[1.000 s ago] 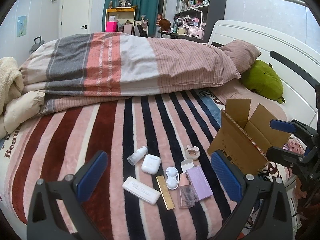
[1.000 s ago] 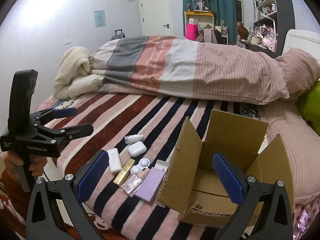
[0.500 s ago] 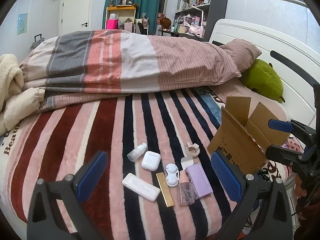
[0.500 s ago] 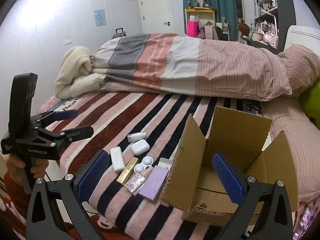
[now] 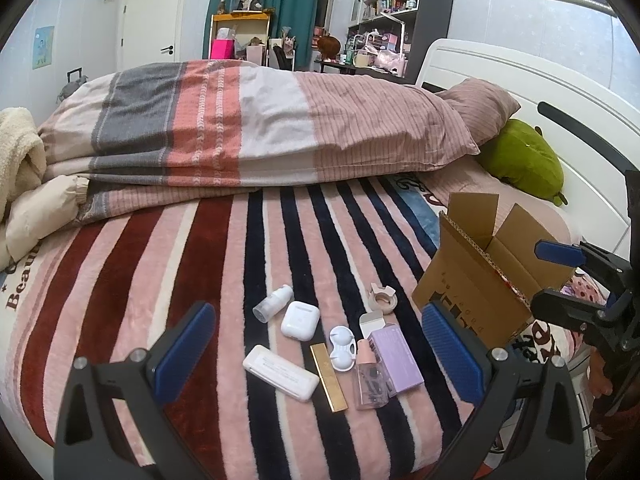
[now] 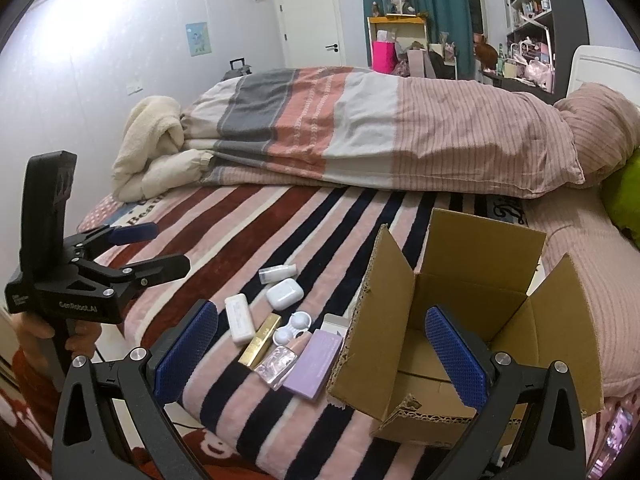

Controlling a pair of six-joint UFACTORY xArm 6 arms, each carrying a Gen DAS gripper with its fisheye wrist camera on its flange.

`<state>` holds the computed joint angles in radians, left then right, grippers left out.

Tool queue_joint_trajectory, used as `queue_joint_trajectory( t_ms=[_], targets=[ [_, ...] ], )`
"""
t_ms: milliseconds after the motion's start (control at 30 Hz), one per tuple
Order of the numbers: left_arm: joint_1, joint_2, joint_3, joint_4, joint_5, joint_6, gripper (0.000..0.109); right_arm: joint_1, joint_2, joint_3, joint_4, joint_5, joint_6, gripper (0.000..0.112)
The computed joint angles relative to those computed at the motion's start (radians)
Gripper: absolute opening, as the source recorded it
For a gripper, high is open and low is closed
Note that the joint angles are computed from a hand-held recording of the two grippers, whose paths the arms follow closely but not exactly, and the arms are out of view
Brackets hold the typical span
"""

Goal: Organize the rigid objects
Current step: 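Reach the right tool to the lilac box and grasp it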

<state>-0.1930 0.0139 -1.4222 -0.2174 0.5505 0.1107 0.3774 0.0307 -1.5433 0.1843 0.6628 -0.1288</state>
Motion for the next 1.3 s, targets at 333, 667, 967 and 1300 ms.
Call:
queue_joint_trajectory(
  t_ms=[333, 667, 967, 1300],
  targets=[
    [0.008, -0.013, 0.018, -0.055, -0.015, 0.038, 0.103, 0.026, -0.029, 0.028, -0.114, -0.007, 0.074, 0.099],
    [0.076, -0.011, 0.051, -0.144, -0.059, 0.133, 0.103, 0.119, 0.04, -0.043, -0.096, 0.045, 0.071, 0.065],
    [0.125, 0.064, 0.05, -0.25, -0.062, 0.26, 0.103, 0.144, 0.244, -0.114, -0.233, 0.19, 0.29, 0.042],
    [0.112, 0.094, 0.089, -0.368, -0.127, 0.378, 0.103, 0.159, 0.321, -0.178, -0.55, 0.272, 0.523, 0.042]
  ],
)
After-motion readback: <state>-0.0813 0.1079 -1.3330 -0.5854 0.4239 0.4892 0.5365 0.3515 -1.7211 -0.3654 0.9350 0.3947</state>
